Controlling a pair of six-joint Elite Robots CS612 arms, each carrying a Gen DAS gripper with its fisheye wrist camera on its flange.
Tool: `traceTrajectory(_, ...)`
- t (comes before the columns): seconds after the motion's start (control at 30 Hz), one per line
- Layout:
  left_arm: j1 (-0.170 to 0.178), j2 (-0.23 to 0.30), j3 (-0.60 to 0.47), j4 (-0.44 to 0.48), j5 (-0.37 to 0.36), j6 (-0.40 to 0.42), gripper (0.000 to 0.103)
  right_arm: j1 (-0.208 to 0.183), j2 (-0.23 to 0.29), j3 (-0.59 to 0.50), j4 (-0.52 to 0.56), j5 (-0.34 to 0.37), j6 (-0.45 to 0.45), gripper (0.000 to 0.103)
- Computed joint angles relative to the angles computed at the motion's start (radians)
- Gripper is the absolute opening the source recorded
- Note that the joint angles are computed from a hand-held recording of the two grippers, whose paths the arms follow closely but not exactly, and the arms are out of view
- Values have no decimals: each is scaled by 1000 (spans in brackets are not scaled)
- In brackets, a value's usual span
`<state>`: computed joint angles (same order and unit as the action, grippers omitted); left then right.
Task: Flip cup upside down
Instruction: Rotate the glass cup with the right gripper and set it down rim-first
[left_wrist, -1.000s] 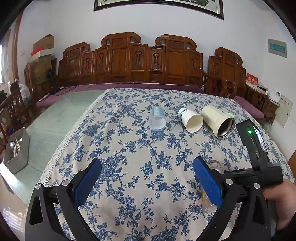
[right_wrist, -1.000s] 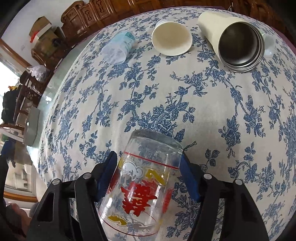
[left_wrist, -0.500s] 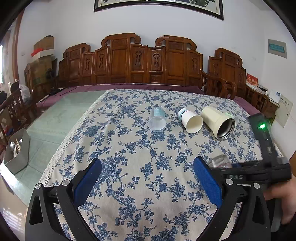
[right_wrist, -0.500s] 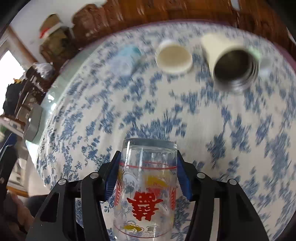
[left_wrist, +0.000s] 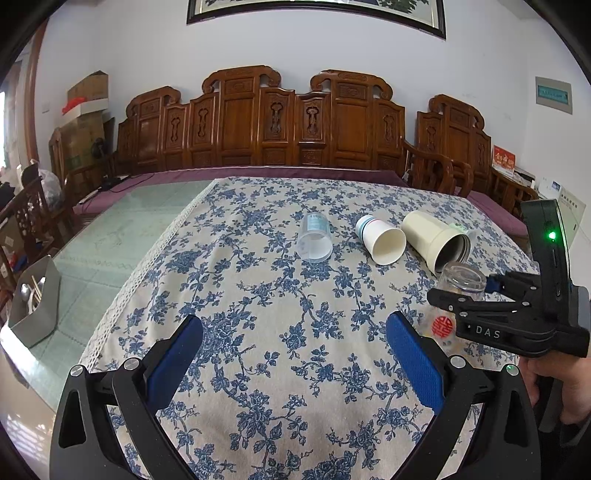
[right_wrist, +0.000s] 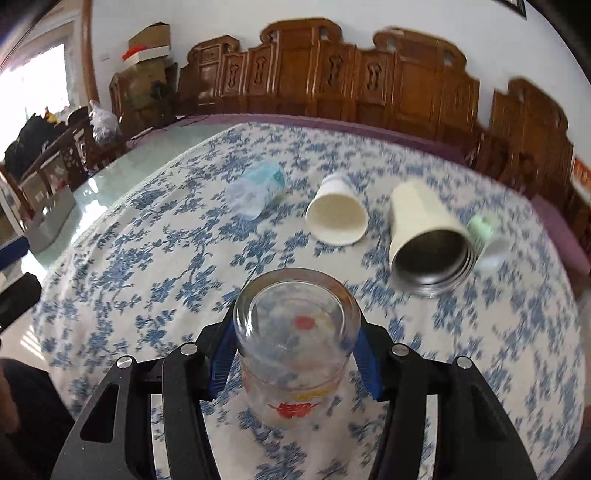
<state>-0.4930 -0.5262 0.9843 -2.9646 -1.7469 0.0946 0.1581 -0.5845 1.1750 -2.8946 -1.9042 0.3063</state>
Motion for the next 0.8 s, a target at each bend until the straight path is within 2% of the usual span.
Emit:
traceTrajectory(0.2, -1, -1, 1, 1, 3, 1, 96, 5, 10, -1, -9, -20, -27, 58)
traceTrajectory(0.47, -2, -1, 4, -8, 1, 3, 96, 13, 3, 20, -27, -11, -34, 59)
traceTrajectory(0.57, -2, -3, 7, -12, 3, 4, 96, 9, -11, 42, -37, 20, 0, 62)
traceTrajectory(0.63, -3, -4, 10, -13, 3, 4, 96, 10, -22, 63, -57, 22, 17, 68)
traceTrajectory(0.8, -8, -16, 29, -22, 8, 15, 96, 16, -59, 137, -133, 37, 66, 77)
